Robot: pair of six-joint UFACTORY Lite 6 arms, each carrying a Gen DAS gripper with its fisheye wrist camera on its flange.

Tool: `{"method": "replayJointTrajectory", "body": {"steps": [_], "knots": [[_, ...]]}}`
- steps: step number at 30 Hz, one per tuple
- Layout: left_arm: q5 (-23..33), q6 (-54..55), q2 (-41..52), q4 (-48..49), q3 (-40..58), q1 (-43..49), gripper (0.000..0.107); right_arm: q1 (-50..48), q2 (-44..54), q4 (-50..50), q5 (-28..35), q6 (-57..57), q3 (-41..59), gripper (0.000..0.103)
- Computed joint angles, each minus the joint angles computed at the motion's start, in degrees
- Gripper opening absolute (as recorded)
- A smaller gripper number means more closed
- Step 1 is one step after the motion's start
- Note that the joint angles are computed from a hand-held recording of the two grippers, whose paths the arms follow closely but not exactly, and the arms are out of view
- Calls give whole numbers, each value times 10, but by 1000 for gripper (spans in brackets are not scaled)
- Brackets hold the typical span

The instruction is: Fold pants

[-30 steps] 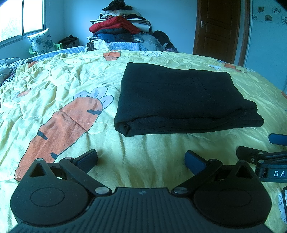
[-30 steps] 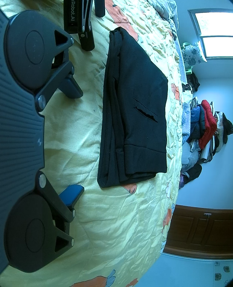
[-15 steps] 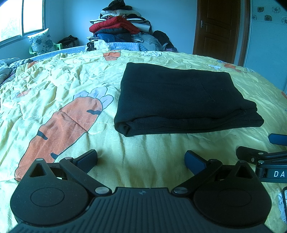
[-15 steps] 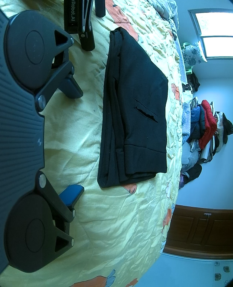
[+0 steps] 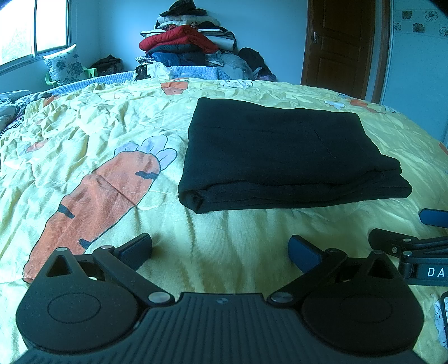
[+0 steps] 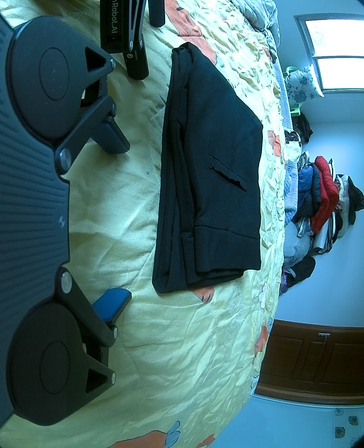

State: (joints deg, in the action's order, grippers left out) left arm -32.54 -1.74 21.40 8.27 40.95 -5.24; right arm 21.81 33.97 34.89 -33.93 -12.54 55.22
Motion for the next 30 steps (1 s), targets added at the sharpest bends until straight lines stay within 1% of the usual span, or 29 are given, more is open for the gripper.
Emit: {"method": "replayJointTrajectory", "body": {"steps": [15,17,18,20,23,26,29,30], "knots": [[1,-1,-1,2,0,1,103,1,0,1,0,-1,0,103],[1,-3,-1,5,0,1,103,0,-3,-11,-1,8,-5,103],[1,-5,0,7,1,-1,103,-1,-6,-32,-1,22,-11,103],[4,-36,-4,57,1,15,103,2,-13,-72,0,40,-22,103],[-3,-74,-13,106,-8,39,103,9,-27,-161,4,71,-42,103],[-7,-64,-34,102,-27,54,103,22,-40,-207,8,72,-56,103],[1,-71,-69,119,-49,74,103,18,-56,-292,18,119,-69,103],[-4,-70,-86,123,-63,84,103,12,-63,-343,18,151,-76,103]]}}
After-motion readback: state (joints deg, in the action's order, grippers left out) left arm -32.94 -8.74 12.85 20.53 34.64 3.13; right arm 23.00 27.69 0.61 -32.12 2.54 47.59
